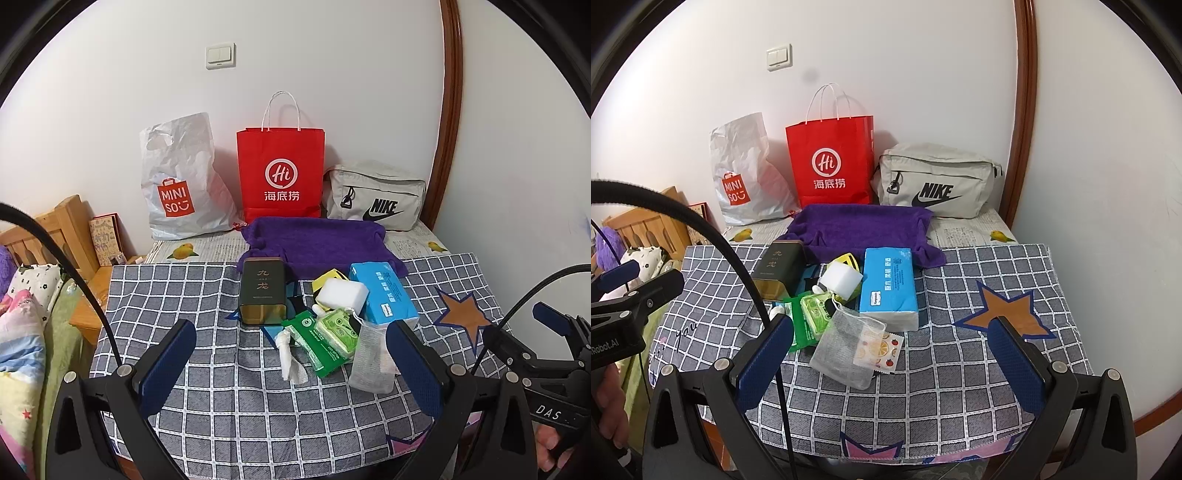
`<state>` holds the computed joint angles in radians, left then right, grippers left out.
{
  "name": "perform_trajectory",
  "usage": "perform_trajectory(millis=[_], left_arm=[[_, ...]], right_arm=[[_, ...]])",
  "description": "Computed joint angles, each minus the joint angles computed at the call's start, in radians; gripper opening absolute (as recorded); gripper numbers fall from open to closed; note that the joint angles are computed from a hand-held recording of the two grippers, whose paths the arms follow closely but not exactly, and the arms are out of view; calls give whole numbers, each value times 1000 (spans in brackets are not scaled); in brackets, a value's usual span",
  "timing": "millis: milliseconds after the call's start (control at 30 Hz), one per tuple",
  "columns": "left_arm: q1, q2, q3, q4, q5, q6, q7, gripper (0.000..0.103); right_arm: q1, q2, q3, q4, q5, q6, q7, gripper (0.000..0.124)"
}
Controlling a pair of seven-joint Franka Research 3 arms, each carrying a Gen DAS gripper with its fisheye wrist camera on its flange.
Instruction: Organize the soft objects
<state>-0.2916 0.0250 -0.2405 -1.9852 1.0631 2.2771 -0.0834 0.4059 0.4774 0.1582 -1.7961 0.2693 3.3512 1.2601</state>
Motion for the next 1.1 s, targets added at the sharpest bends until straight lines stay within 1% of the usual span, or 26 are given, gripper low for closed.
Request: perform_trajectory(millis=[67,133,300,367,400,467,500,667,733,833,867,900,967,1000,1100], left_arm=[[-2,13,0,13,0,-4,1,103],[-3,21,2,19,0,-2,1,103],[-8,43,10,31,-5,-10,6,103],[-8,48,15,30,-1,1,1,103],[-6,48,18,27,0,10,-2,103],[-2,51,24,22,-8,27,0,103],[1,52,26,19,-13,34,1,103],[19,67,41,4,-51,68,4,103],[25,70,46,-5,-61,81,2,103],[39,75,57,-20,-74,113,-5,103],[42,76,59,-25,-77,124,-6,103],[47,80,62,-28,-83,138,-5,103],[58,93,68,-32,-107,177,4,103],[63,98,71,-35,-117,192,10,103],[67,125,78,-24,-145,200,41,103]], right_arm=[[10,1,-10,0,2,4,0,103],[3,8,-2,8,-2,2,-1,103],[3,39,-5,52,3,-37,8,103],[-3,59,-1,79,2,-61,10,103],[6,69,-14,94,4,-73,12,103],[54,90,-75,124,15,-93,33,103],[59,101,-84,138,16,-100,38,103],[21,172,-42,215,0,-142,24,103],[13,209,-31,258,-6,-172,17,103],[26,277,-40,346,-19,-238,14,103],[24,301,-33,376,-24,-257,5,103],[16,327,-18,409,-29,-277,-11,103],[-14,392,40,491,-36,-320,-71,103],[-20,422,56,532,-34,-347,-94,103],[11,525,27,692,-23,-444,-87,103]])
